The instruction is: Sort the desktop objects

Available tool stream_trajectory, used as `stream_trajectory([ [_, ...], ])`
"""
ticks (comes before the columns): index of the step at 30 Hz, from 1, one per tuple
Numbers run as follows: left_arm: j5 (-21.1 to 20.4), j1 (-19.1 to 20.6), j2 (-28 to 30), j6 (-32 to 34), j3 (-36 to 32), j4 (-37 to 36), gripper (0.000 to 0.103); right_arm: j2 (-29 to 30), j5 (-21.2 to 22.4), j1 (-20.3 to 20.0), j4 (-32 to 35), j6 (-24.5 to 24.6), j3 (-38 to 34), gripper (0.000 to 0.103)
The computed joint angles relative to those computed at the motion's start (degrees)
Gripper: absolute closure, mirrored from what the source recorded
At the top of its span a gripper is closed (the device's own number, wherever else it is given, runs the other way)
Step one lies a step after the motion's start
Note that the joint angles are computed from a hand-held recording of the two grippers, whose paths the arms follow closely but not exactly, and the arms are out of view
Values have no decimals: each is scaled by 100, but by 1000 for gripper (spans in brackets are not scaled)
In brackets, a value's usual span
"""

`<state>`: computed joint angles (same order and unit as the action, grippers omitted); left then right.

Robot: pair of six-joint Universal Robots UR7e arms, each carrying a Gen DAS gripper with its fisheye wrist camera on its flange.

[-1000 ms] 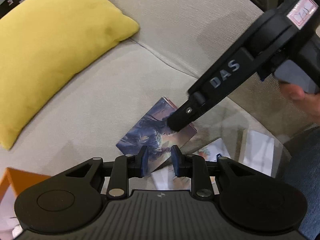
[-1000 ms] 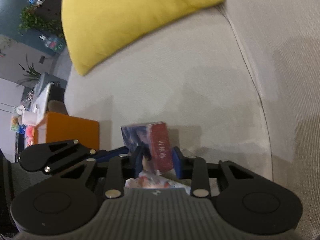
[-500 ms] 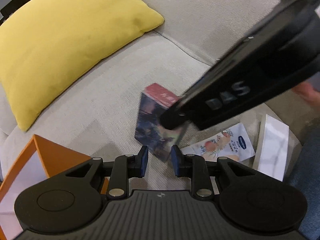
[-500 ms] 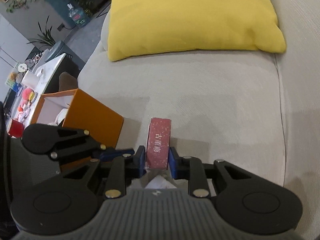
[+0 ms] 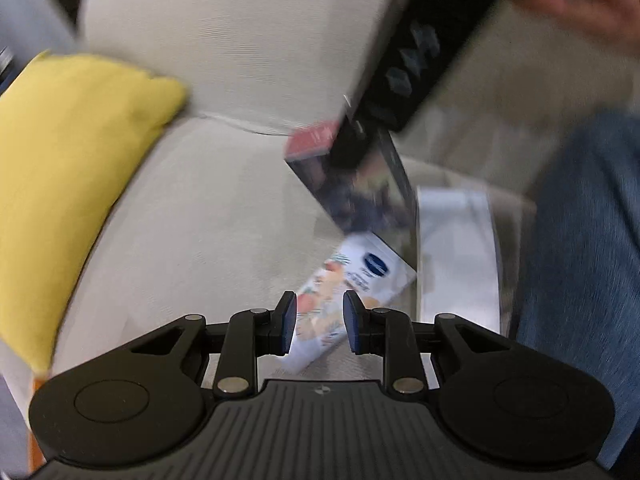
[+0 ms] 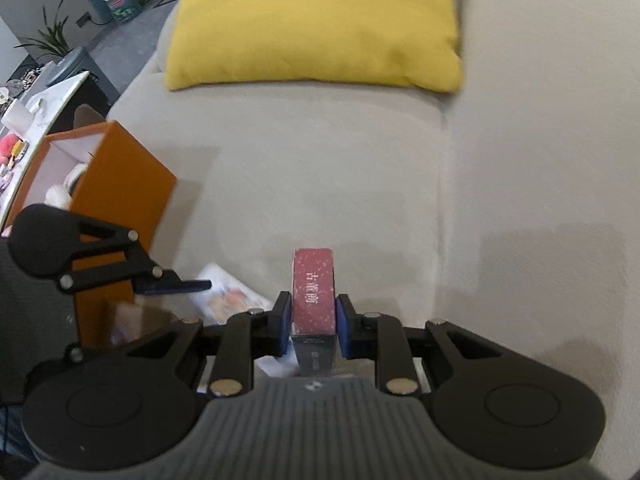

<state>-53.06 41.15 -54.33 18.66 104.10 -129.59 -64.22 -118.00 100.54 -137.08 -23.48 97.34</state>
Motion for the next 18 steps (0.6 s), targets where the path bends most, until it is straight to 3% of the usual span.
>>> stream_trajectory([
  [2, 47, -28, 163, 390, -123, 206, 63, -100, -47, -52, -118, -23, 108, 79],
  [4, 87, -43, 325, 758, -274, 425, 45, -166, -46, -110, -248, -25, 165, 79],
  [11, 270, 13, 873, 1481, -762, 1011, 44, 0, -154, -92, -229, 25, -47, 79],
  [13, 317, 43, 1005, 1646, -815, 942, 38, 28, -156, -128, -133, 128, -112, 79],
  [18, 188, 116, 1152, 1768, -962, 825, 37, 83, -187, -197, 68, 333, -224, 79],
])
